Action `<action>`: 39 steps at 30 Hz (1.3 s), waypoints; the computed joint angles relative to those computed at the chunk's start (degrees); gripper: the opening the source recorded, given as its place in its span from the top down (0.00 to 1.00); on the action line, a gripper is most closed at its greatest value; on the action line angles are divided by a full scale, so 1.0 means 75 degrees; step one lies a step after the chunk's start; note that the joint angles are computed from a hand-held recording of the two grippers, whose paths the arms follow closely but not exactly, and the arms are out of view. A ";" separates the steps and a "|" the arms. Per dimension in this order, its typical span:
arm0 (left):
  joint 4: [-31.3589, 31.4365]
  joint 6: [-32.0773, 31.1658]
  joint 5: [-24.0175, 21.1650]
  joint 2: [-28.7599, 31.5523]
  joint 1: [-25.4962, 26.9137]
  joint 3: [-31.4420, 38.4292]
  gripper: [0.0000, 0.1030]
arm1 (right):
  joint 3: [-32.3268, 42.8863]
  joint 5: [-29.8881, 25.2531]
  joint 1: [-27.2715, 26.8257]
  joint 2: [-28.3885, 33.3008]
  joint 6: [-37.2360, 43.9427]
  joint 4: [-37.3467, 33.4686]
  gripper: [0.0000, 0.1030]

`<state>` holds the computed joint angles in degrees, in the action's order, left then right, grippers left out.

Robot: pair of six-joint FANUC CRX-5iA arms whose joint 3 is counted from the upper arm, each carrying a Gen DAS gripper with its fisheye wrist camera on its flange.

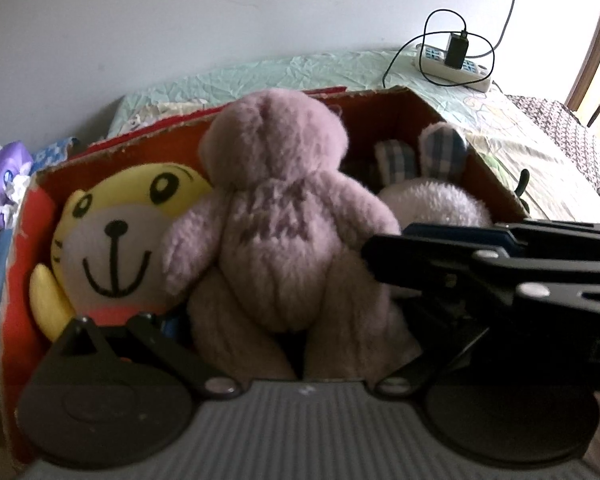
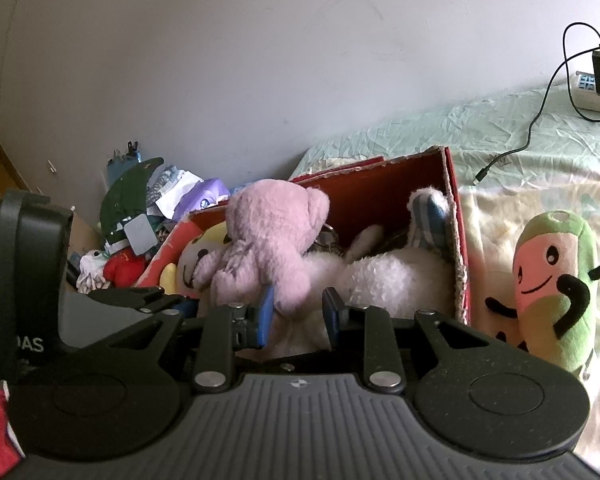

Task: Organize objects
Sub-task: 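Lower the teddy bear into the red box and open the right gripper, then withdraw the right gripper from the box toward the green pickle plush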

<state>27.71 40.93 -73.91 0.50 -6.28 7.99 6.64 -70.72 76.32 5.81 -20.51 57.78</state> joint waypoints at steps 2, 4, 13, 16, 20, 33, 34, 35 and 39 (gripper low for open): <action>0.0009 0.0018 0.0023 -0.0020 0.0006 -0.0026 0.01 | 0.0006 -0.0031 0.0015 0.0006 -0.0015 0.0016 0.73; 0.0013 0.0026 0.0048 -0.0034 0.0009 -0.0050 0.01 | 0.0015 -0.0045 0.0017 0.0020 -0.0017 0.0028 0.73; 0.0152 -0.0005 0.0325 -0.0214 0.0038 -0.0342 0.00 | -0.0121 -0.0080 0.0057 0.0010 -0.0156 0.0260 0.74; 0.0217 -0.0002 0.0443 -0.0290 0.0056 -0.0471 0.00 | -0.0197 -0.0045 0.0059 -0.0015 -0.0189 0.0342 0.74; 0.0234 -0.0009 0.0515 -0.0324 0.0056 -0.0526 0.00 | -0.0344 0.0042 0.0080 -0.0100 -0.0296 0.0460 0.74; -0.0274 0.0530 0.0929 -0.0830 0.0076 -0.0577 0.01 | -0.1126 0.0121 0.0476 -0.0889 -0.1197 0.0859 0.68; -0.0290 0.0557 0.0977 -0.0884 0.0107 -0.0585 0.01 | -0.1226 0.0079 0.0534 -0.0977 -0.1343 0.0948 0.68; -0.0306 0.0619 0.1004 -0.0938 0.0129 -0.0576 0.01 | -0.1337 0.0018 0.0605 -0.1081 -0.1497 0.1032 0.68; -0.0150 0.0839 0.1012 -0.1105 0.0220 -0.0541 0.01 | -0.1587 -0.0452 0.0917 -0.1373 -0.1747 0.1140 0.68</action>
<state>26.58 47.22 -66.31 -7.78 -4.63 3.92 -5.26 -74.11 83.20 -4.49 -33.61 66.34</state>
